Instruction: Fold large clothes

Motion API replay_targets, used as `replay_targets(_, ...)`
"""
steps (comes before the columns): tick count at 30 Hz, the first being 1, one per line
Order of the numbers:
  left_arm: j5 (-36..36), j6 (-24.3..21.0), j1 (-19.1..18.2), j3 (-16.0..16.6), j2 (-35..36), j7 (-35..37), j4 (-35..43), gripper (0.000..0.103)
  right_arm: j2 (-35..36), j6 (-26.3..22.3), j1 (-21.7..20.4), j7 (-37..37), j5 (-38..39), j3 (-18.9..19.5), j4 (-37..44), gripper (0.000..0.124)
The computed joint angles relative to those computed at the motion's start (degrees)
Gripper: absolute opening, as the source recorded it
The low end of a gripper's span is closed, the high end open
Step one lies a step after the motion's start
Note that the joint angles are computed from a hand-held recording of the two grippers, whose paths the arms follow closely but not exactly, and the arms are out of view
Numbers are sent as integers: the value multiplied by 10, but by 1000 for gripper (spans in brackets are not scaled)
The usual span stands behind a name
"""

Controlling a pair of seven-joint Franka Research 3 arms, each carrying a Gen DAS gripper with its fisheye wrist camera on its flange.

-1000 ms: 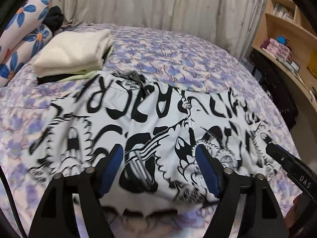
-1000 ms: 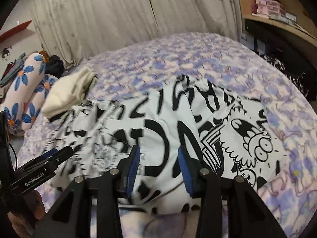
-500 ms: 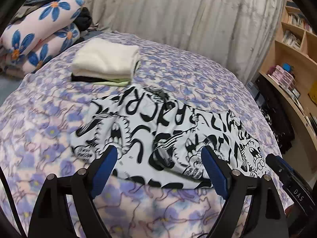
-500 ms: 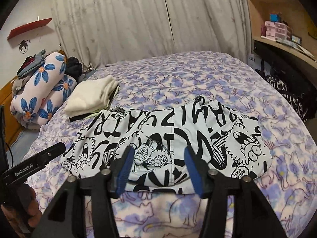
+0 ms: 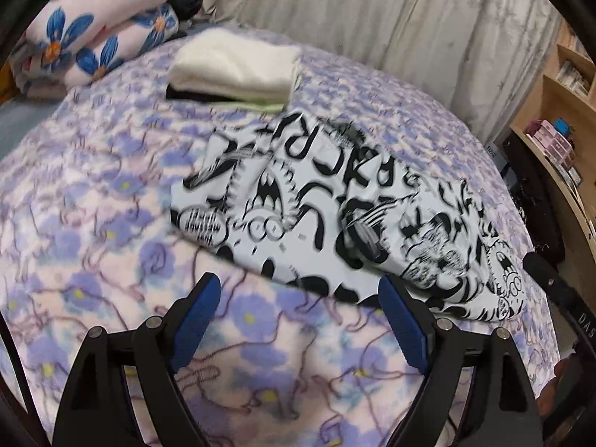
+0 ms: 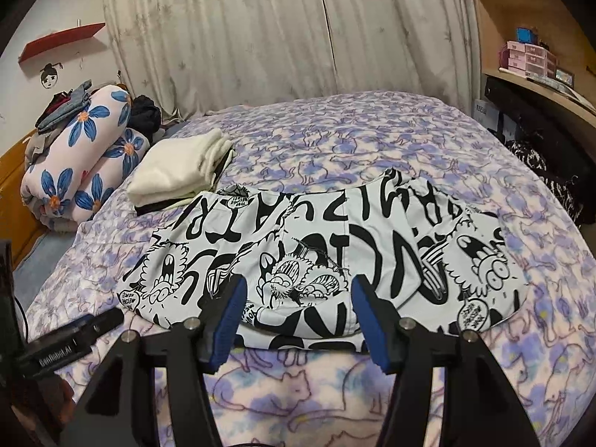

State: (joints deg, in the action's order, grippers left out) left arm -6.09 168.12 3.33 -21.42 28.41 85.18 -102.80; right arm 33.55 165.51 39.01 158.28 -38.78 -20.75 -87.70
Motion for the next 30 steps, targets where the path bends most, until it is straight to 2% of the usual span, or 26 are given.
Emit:
replay_targets(3,-11,-5,10,-10,24,3,10,85,19,-6,-3,-6,5,2,19,58)
replay_targets(8,-43,-28,37,-44,73,25,44,85,52,-21,-19,-38,41,19,55,58)
replay_targets(16,-71,-38,38,-54,153,21,125,85,106,-38,-27,-68,90,13,112,58)
replay_targets(18,-67,-38,29,-48,173,14,153,85,119,-43,-27,-71,97,7,127,57)
replay_targets(21,-55,-47,12,-41,212,9,213,85,142,-53,-40,-94,115,15,160,48)
replay_targets(26,-39,-92,-32,-8,283,-32,338,88,193,-83,-71,-144,158,40,238,27)
replay_targets(30,-27,-87,-59,12,323,-64,406,88,253,-124,-100,-195,200,68,327,24)
